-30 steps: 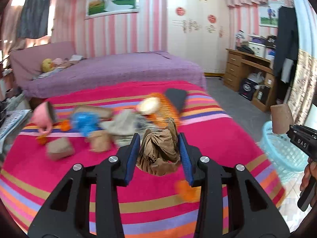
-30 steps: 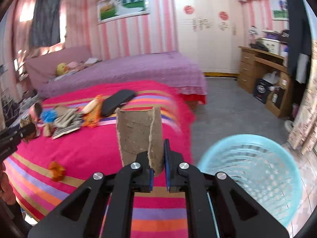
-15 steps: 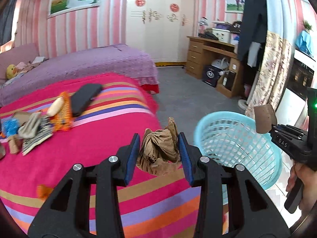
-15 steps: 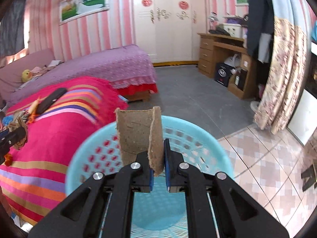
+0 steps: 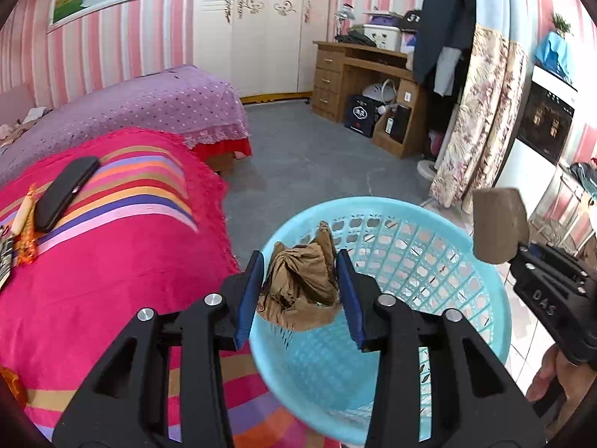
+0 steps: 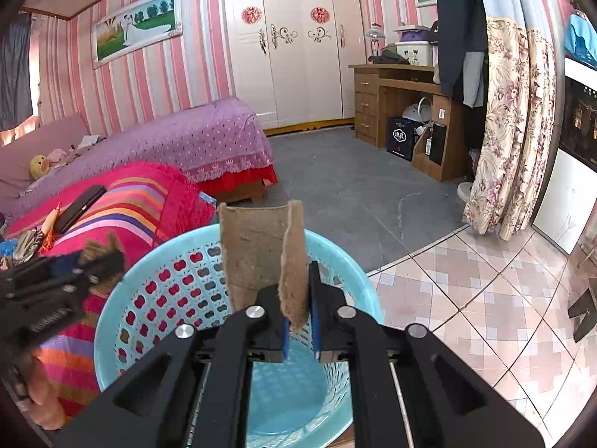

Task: Collect trash
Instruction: 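Carry both items over the blue basket and open the left gripper, then open the right gripper to drop the cardboard piece into the basket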

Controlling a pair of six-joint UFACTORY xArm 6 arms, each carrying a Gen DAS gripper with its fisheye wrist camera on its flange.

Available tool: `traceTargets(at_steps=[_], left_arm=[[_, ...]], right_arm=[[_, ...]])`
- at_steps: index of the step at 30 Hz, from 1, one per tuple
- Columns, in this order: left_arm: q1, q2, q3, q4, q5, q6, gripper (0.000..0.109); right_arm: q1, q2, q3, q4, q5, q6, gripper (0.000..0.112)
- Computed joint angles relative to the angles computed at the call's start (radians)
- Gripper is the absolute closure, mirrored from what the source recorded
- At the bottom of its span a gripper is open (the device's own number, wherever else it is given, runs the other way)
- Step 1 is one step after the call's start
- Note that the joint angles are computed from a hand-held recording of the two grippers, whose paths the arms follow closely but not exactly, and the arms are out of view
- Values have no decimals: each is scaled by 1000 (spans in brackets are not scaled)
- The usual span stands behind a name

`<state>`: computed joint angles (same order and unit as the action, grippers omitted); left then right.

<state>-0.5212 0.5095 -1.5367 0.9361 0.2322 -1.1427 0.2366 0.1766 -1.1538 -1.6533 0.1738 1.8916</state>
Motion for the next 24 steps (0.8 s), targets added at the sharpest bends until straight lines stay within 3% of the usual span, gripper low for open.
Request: traceTargets(at_steps=[3,8,13,21,23,24], left_arm=[[1,11,-13,1,24,-14,36],[28,-33,34,103,30,-115,20],[54,-101,99,217,39,-212,15],[72,-161,160,272,43,-257,13],[76,-171,170,283,48,-263,13],[79,-177,176,284,48,-264,13]], right_arm=[[-2,2,-1,-10,-6,6,104],[-5,11,6,13,-9,-11,104],[1,21,-3,28,-5,-17,104],[38,52,-31,140,61,-118,102],[49,52,-36,146,78,-126,87],[52,54,-40,144,78,-120,69]])
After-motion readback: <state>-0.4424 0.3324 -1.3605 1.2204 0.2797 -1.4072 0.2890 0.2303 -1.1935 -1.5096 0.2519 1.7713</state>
